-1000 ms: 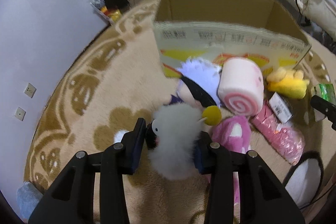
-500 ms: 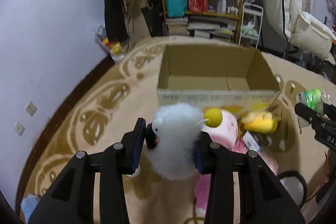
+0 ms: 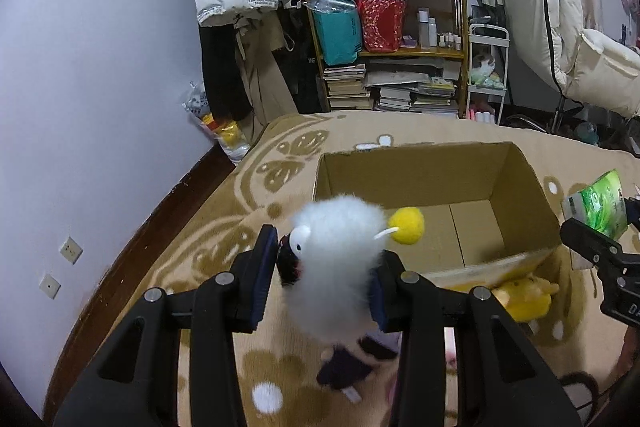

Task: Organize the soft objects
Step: 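Lift the white plush with the left tool while the right tool carries the tissue pack over the box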

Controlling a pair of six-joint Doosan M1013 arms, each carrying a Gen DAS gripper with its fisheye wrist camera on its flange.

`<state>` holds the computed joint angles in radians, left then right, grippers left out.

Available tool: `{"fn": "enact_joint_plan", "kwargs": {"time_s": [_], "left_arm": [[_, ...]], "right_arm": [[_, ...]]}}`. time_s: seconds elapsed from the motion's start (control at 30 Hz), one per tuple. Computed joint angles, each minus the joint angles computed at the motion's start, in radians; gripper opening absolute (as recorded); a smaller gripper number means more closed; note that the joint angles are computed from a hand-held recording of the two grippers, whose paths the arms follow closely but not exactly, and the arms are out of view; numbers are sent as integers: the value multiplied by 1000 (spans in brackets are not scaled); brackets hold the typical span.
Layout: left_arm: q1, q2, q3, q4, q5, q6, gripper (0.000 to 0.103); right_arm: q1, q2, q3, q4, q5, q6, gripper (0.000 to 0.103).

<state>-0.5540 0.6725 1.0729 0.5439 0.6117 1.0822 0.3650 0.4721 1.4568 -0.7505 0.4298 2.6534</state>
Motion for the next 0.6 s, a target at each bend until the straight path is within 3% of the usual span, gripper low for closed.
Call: {"fn": "enact_joint_plan", "kwargs": {"time_s": [0.2, 0.43, 0.6], "left_arm": [[-6, 69, -110, 37, 35, 16, 39], [1, 110, -167, -30, 46, 78, 40], [18, 139, -204, -142, 64, 159, 39]], "right_arm": [[-12, 37, -62, 26, -8, -51, 80], [-25, 76, -120, 114, -28, -143, 80], [-23, 114, -173, 156, 6, -222, 80]]}}
